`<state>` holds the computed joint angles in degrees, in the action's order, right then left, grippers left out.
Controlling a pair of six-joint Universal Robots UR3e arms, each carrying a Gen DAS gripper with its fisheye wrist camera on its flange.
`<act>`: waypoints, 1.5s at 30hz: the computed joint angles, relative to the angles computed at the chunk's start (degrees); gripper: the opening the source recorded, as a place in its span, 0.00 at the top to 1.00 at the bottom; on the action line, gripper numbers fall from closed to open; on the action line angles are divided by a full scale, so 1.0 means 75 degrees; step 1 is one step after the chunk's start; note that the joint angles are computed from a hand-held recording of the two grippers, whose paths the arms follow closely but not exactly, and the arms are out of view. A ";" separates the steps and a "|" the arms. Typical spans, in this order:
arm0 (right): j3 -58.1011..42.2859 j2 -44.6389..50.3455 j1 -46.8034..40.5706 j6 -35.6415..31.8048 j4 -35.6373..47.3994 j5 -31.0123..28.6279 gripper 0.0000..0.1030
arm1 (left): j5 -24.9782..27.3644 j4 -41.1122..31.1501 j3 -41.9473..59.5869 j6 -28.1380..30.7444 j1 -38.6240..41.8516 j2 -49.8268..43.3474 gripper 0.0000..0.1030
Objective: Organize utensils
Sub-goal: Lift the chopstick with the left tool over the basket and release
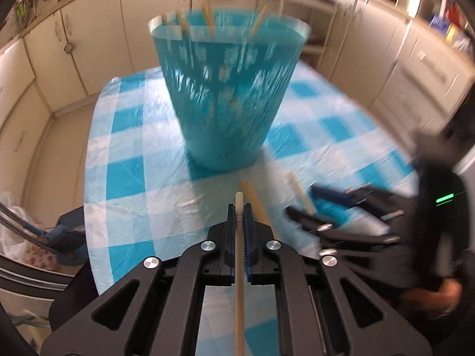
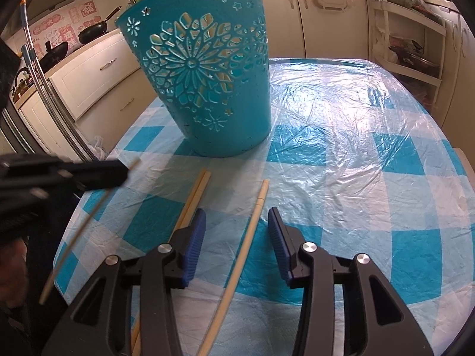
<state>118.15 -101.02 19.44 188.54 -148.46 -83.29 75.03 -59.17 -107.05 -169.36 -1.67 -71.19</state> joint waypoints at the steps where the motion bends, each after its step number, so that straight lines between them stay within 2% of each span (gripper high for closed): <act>1: -0.0018 0.0032 0.0039 0.0037 -0.0020 -0.0029 0.58 | -0.0378 -0.0284 0.0148 0.0094 0.0236 0.0222 0.95; 3: -0.0020 0.0037 0.0053 0.0045 -0.0025 -0.0040 0.58 | -0.1009 -0.0736 0.0648 0.0161 0.0591 0.0453 0.95; 5: -0.0030 0.0031 0.0047 0.0012 -0.0005 -0.0044 0.57 | -0.1329 -0.0786 0.1210 0.0001 0.0684 0.0414 0.95; 9: -0.0039 0.0042 0.0082 -0.0006 -0.0004 -0.0085 0.55 | -0.1589 -0.0257 0.2422 -0.0634 0.0644 -0.0046 0.95; 15: -0.0021 0.0016 0.0027 -0.0022 0.0003 0.0005 0.54 | -0.0639 0.1723 0.3894 -0.1979 0.0004 -0.1498 0.95; 19: -0.0010 0.0001 -0.0012 -0.0025 0.0008 0.0074 0.53 | 0.0367 0.2797 0.4721 -0.2604 -0.0436 -0.2552 0.95; 20: -0.0010 0.0001 -0.0019 -0.0028 0.0010 0.0086 0.53 | 0.0794 0.3104 0.4950 -0.2745 -0.0615 -0.2899 0.95; 26: -0.0045 0.0035 -0.0010 -0.0043 0.0018 0.0094 0.51 | 0.2109 0.3950 0.5960 -0.3210 -0.1028 -0.4369 0.95; 31: -0.0069 0.0070 0.0010 -0.0057 0.0013 0.0094 0.49 | 0.2506 0.4314 0.6361 -0.3466 -0.1056 -0.5084 0.95; 35: -0.0054 0.0066 -0.0020 -0.0053 0.0000 0.0143 0.49 | 0.2789 0.4756 0.6036 -0.3374 -0.1166 -0.5212 0.95; 40: -0.0058 0.0069 -0.0013 -0.0070 0.0006 0.0133 0.48 | 0.3044 0.5155 0.5308 -0.3097 -0.1387 -0.5013 0.95; 45: -0.0059 0.0085 0.0000 -0.0065 -0.0007 0.0125 0.48 | 0.2907 0.4961 0.4423 -0.2775 -0.1441 -0.4508 0.95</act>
<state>117.72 -100.39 19.44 188.05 -148.51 -82.35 96.84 -21.96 -73.88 -190.17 -12.48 -105.00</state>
